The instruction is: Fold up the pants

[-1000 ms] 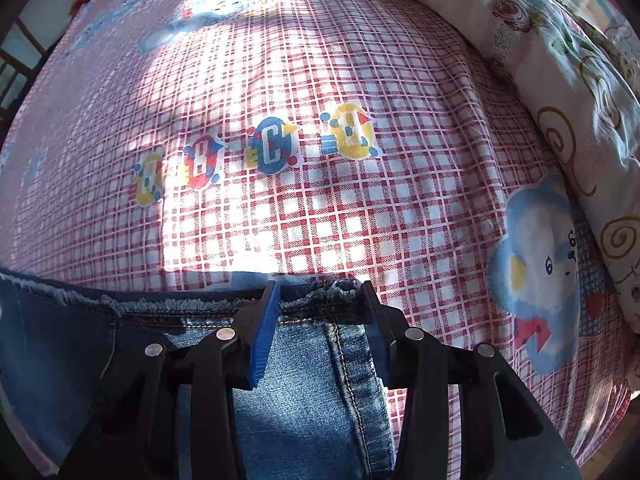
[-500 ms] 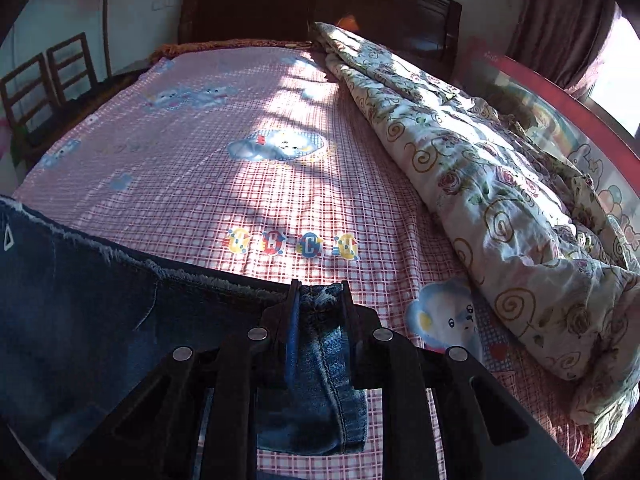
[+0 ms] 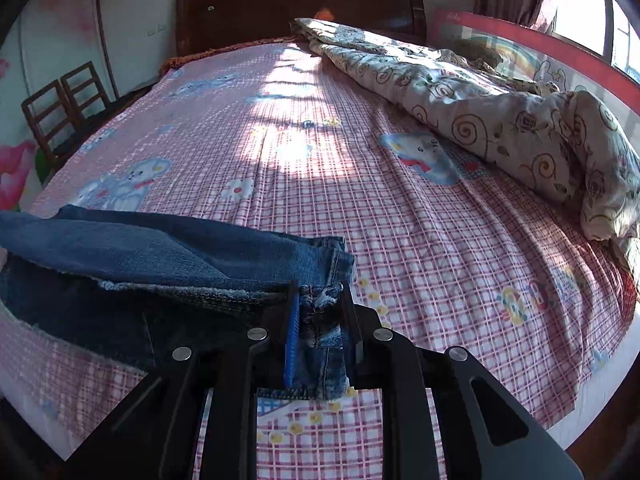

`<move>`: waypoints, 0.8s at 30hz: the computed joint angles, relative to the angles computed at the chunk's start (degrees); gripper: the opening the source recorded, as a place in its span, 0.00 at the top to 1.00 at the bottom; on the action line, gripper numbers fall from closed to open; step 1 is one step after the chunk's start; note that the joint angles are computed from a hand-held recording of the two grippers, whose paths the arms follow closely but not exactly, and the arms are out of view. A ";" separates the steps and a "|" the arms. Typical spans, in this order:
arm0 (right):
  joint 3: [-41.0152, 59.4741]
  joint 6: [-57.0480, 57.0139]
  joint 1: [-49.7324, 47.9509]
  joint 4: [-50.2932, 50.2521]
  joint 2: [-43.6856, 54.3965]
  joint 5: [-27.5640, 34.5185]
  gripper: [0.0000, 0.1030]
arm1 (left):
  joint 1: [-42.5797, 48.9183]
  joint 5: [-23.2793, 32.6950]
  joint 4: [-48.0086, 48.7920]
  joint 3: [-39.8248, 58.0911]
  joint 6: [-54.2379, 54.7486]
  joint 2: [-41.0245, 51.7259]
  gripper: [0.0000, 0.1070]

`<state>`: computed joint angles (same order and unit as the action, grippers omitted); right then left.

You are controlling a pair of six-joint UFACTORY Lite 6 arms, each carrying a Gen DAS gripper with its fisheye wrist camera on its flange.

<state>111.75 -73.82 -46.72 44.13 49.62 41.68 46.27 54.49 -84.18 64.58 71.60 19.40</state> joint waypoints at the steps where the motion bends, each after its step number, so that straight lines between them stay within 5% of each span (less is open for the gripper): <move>1: -4.83 -2.00 -0.35 0.10 -1.63 -2.62 0.82 | 0.62 -2.22 2.79 -2.25 -0.63 -0.82 0.85; 4: -11.83 -0.94 -1.04 -2.59 -2.64 -5.91 0.64 | 2.83 -7.42 8.79 -7.84 -1.92 -1.38 0.85; 7: -15.12 0.50 -2.72 -2.29 -3.83 -5.68 0.63 | 6.31 -11.13 8.91 -14.21 -1.01 -3.95 0.78; 11: -14.89 5.91 -5.93 -2.07 -3.49 1.01 0.63 | 9.49 -8.04 6.57 -21.91 0.37 -10.52 0.59; 19: -8.57 19.30 -13.51 4.33 2.88 17.19 0.63 | 2.12 -10.22 1.76 -26.43 -3.61 -15.42 0.52; 22: -5.50 22.61 -15.06 5.01 4.68 20.15 0.63 | -4.15 -13.93 -1.66 -26.45 -2.40 -16.31 0.52; 24: -1.37 24.48 -15.29 5.03 6.09 22.18 0.63 | -10.00 -21.46 -3.15 -27.02 -1.77 -18.47 0.52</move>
<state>110.38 -49.34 -62.00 49.16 55.72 63.86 36.26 33.03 -87.33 37.56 69.83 0.93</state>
